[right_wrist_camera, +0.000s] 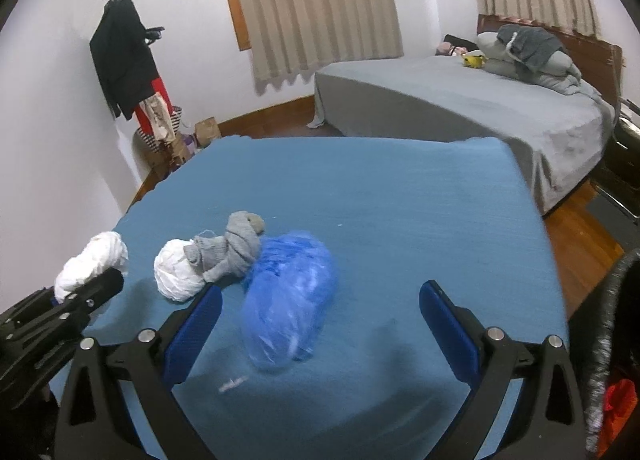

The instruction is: Collect trash

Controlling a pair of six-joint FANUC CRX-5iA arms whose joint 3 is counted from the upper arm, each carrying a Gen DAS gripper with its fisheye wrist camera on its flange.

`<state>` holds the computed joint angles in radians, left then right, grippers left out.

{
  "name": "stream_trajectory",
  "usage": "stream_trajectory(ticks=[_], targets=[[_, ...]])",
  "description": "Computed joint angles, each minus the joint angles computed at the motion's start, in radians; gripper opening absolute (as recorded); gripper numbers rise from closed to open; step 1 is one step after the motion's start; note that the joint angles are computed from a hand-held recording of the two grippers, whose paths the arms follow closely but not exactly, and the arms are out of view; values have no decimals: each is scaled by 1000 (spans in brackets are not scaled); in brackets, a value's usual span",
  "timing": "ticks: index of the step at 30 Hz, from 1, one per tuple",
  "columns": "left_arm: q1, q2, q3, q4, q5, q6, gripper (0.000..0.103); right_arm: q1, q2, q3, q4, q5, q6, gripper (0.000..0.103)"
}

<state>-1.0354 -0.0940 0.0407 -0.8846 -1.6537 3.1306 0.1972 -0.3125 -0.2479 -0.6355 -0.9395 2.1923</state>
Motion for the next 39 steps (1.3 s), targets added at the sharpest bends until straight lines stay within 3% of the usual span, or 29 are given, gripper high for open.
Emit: stream_trajectory(ticks=[3, 7, 12, 15, 39], targets=[[1, -12, -9, -4, -8, 5, 29, 56, 8, -8, 48, 23, -44, 96], [-1, -28, -21, -11, -14, 9, 29, 91, 27, -4, 81, 19, -67, 87], [3, -34, -28, -10, -6, 14, 29, 92, 57, 20, 90, -34, -60, 57], [2, -32, -25, -10, -2, 11, 29, 71, 68, 37, 66, -66, -42, 52], [-49, 73, 138, -67, 8, -82, 29, -221, 19, 150, -157, -249, 102, 50]])
